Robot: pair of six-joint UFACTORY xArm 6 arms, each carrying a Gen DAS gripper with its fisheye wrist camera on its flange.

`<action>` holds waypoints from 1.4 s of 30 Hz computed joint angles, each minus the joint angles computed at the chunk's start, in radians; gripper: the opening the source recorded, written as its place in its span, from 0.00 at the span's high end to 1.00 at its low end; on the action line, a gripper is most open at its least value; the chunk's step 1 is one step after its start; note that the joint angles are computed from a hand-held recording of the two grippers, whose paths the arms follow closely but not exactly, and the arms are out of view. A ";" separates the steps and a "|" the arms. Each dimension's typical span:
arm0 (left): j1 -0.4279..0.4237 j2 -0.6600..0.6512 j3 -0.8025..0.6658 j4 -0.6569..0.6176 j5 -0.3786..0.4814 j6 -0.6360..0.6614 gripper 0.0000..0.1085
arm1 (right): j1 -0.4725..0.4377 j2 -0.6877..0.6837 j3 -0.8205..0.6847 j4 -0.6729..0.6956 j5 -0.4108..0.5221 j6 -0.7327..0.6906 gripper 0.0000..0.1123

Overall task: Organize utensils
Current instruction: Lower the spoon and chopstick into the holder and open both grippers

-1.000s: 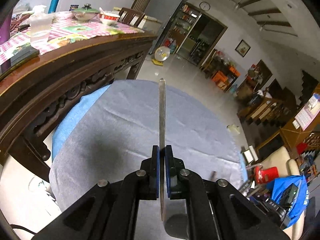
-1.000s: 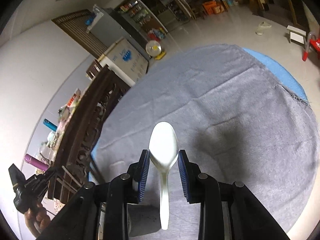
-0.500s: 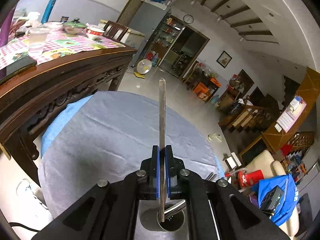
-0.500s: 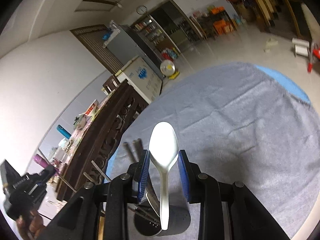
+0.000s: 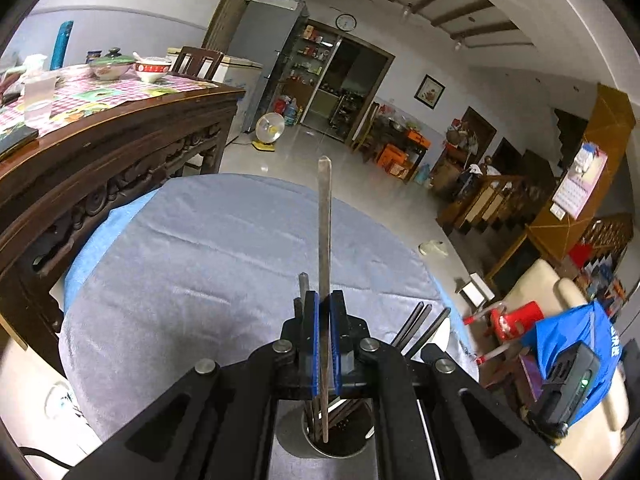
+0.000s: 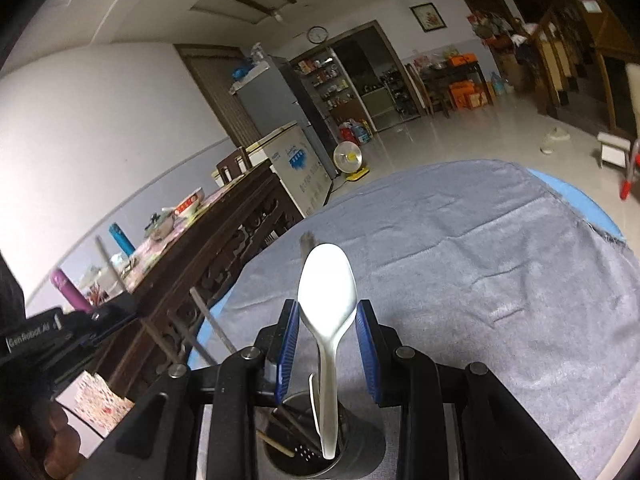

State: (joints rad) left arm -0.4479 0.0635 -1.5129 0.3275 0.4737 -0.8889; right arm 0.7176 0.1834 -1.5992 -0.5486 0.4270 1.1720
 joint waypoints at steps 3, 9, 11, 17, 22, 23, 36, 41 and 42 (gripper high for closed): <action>-0.015 0.015 -0.006 0.027 -0.005 -0.003 0.95 | 0.015 0.013 -0.012 -0.052 0.015 -0.005 0.72; -0.040 0.032 -0.007 0.098 -0.015 -0.014 0.95 | 0.034 0.041 -0.032 -0.120 0.033 -0.004 0.72; -0.046 0.032 -0.001 0.104 -0.017 -0.008 0.95 | 0.037 0.037 -0.019 -0.127 0.030 -0.005 0.72; -0.050 0.030 0.011 0.103 -0.007 0.009 0.95 | 0.039 0.020 0.020 -0.106 0.026 -0.015 0.72; -0.055 0.027 0.033 0.067 -0.008 0.049 0.95 | 0.037 0.002 0.052 -0.074 0.015 -0.040 0.72; -0.056 0.028 0.033 0.057 -0.005 0.061 0.95 | 0.037 -0.003 0.059 -0.064 0.013 -0.049 0.72; -0.074 0.027 0.050 -0.066 0.015 0.174 0.95 | 0.053 -0.029 0.090 0.015 0.016 -0.111 0.70; -0.069 0.020 0.065 -0.127 -0.001 0.226 0.95 | 0.060 -0.030 0.084 0.023 0.031 -0.123 0.70; -0.068 0.019 0.066 -0.136 0.000 0.234 0.95 | 0.061 -0.031 0.086 0.023 0.032 -0.122 0.70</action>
